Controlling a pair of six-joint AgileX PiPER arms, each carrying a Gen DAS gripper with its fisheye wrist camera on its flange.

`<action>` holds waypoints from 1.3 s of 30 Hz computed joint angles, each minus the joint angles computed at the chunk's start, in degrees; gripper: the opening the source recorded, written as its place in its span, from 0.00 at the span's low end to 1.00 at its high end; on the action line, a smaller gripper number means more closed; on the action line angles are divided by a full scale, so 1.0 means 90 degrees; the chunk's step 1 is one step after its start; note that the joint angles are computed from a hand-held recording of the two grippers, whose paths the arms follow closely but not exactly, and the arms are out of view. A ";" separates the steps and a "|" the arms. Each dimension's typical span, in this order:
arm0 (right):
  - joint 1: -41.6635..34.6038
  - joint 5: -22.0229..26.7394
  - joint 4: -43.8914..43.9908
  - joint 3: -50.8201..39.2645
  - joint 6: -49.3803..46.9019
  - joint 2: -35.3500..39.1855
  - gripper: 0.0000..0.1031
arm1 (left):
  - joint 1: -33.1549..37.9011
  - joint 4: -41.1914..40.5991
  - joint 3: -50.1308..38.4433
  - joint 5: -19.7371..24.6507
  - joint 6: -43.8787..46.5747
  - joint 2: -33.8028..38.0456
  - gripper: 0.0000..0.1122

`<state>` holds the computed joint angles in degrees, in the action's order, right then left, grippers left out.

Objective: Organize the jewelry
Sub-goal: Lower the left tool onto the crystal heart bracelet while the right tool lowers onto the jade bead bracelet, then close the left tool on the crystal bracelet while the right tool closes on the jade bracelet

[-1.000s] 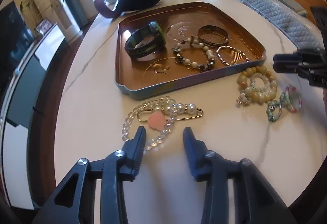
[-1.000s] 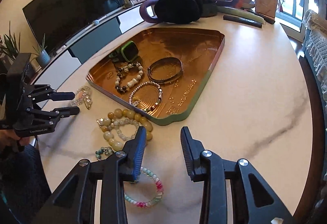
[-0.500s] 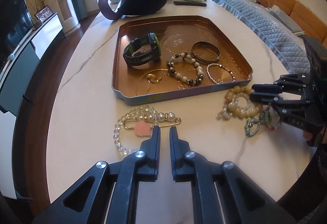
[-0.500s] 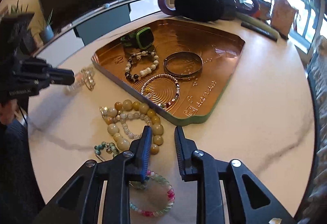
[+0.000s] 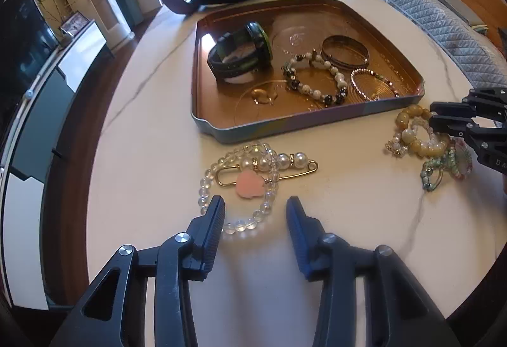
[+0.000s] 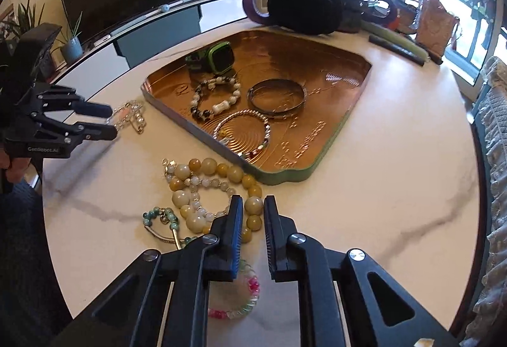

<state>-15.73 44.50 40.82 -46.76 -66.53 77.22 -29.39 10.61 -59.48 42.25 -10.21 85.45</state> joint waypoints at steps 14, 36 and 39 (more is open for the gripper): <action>-0.0438 0.0053 0.0671 0.0198 -0.0489 -0.0551 0.11 | 0.0408 -0.2906 0.0237 0.0116 0.2212 -0.0933 0.07; -0.1393 0.1131 0.1364 -0.0405 -0.0880 -0.0334 0.11 | 0.1910 -0.5471 0.0120 0.0539 0.3460 -0.0827 0.07; -0.1439 0.1313 0.1355 -0.0456 -0.0844 -0.0258 0.11 | 0.1734 -0.5381 0.0145 0.0452 0.3410 -0.0821 0.07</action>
